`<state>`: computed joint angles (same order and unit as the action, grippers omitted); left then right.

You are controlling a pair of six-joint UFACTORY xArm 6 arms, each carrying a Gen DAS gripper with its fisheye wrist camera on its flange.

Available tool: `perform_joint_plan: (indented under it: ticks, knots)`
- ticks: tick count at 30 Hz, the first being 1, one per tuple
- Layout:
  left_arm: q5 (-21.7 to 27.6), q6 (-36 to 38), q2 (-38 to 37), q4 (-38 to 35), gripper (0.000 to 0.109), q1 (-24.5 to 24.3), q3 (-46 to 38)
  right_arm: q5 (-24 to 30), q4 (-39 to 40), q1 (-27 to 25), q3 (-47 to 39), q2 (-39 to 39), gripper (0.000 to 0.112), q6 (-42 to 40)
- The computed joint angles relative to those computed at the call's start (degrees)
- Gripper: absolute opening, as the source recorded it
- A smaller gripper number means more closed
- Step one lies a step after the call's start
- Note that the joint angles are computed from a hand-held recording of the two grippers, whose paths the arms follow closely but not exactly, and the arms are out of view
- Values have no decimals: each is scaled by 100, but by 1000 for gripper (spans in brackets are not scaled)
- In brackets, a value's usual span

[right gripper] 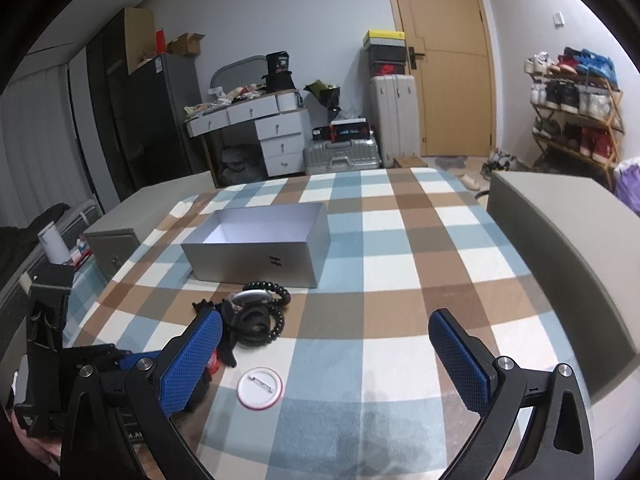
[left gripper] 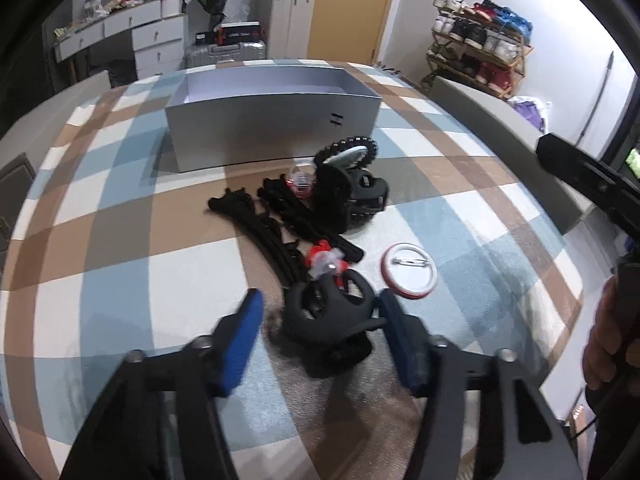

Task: Organize jewelry
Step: 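Lower the left gripper onto a black claw clip and close it, then carry the black claw clip with the left gripper over the silver box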

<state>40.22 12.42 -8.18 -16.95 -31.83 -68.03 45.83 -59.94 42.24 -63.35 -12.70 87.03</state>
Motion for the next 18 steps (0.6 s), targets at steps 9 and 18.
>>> perform_joint_plan:
  ticks: [9, 18]
  knots:
    - [16, 300, -77, -143, 40, 10, 21, -237, 434, -75, -9, 56, 103, -268]
    - [-139, 757, -319, -748, 40, 168, 221, -978, 1005, -313, -58, 236, 103, -679]
